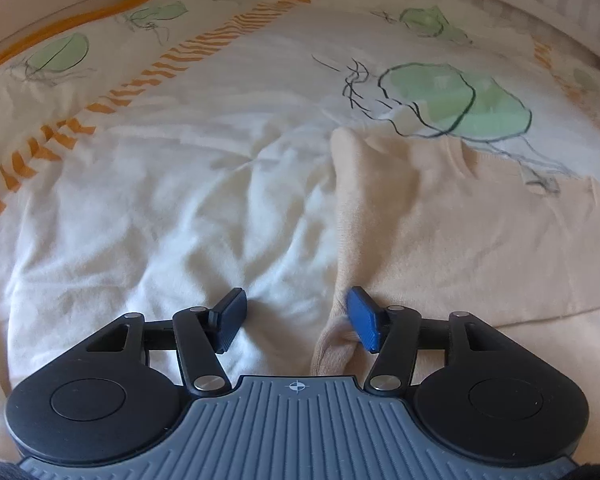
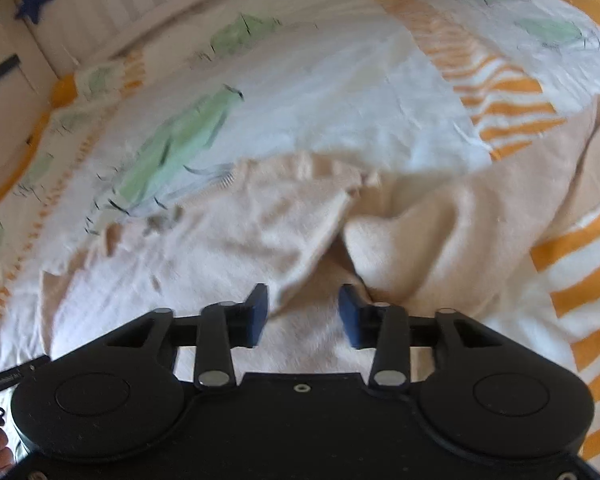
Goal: Fold small clothes
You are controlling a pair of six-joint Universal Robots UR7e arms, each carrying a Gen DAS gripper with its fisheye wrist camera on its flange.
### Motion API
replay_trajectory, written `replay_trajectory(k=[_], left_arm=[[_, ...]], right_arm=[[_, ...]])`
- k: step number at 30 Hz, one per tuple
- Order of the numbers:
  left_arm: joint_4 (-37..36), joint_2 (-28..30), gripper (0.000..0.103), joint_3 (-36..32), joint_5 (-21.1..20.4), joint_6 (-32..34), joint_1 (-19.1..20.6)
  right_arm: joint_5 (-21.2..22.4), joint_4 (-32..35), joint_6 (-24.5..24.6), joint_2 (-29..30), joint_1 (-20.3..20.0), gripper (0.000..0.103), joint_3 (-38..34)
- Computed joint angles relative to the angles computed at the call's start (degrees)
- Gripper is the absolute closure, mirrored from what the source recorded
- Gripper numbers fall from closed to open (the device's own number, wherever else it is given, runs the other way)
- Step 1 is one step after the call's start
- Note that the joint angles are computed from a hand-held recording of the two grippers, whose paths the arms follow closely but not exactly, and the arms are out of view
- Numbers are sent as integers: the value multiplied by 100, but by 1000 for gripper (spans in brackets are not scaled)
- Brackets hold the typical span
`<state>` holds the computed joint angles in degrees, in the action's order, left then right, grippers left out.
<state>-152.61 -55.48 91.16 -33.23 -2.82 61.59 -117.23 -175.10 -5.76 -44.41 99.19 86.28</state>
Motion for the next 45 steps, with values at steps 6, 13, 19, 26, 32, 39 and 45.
replay_trajectory(k=[6,13,19,26,32,39,45], left_arm=[[168,82,45,-117,90,190,-4],[364,27,43,-131,89,201,0],[478,20,45,-185,298,281,-129],[-401,177,45,-256,126,1246,-582],[-118,665,45,-707,-725,1231,-757],[243,1281,45,-1091,-1283,1142,-770],[864,1456,42,-1087,-1076,841,-666]], right_arm=[[-64,294,473,282,-40,84,-493],[-105,112,696,10,70,92,-79],[284,25,883,-339,-149,81,386],[-469,-503,228,-791,-143,53,821],[-1120,-458,70,-968,-341,53,606],[-1609,-220,-173,-827,-619,46,-213],[-1569,110,-354,-317,-672,46,-1268]])
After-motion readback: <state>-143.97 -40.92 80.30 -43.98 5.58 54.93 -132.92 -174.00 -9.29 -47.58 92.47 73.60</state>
